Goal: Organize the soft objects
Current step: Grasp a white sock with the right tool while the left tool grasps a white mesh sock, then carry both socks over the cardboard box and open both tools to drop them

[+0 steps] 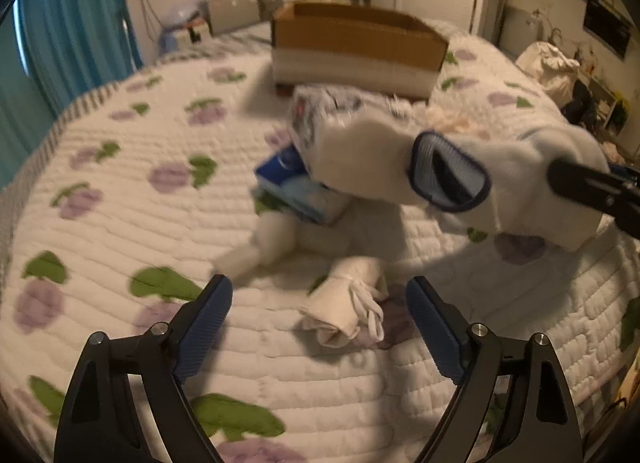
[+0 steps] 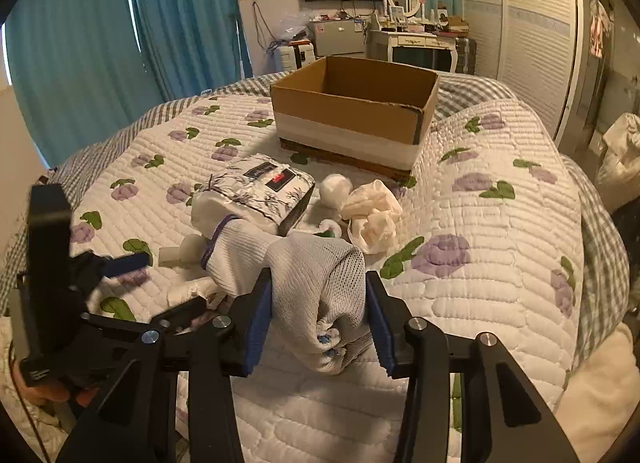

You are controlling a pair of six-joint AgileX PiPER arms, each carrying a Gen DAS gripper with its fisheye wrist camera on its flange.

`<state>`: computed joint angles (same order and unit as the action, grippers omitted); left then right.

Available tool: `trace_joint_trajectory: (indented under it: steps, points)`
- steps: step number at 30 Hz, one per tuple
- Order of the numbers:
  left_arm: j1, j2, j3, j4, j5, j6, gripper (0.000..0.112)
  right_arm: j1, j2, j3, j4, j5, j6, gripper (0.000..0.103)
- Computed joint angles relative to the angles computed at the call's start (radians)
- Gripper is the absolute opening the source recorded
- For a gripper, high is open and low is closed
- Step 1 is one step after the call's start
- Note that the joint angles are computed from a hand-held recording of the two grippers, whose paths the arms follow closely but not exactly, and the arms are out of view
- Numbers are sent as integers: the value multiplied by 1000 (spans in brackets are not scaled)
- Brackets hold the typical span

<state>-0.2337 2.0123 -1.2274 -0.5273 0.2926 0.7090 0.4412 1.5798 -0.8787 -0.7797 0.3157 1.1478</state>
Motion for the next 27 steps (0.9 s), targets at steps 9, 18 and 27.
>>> trace_joint_trajectory:
  steps: [9, 18, 27]
  points:
    - [2, 55, -62, -17, 103, 27, 45, -10, 26, 2, 15, -30, -24, 44]
    - [38, -40, 0, -209, 125, 223, 37, 40, -51, 17, -27, 14, 15, 43]
    - [38, -194, 51, -317, 81, 323, 37, 72, -195, 10, -69, 89, 27, 43]
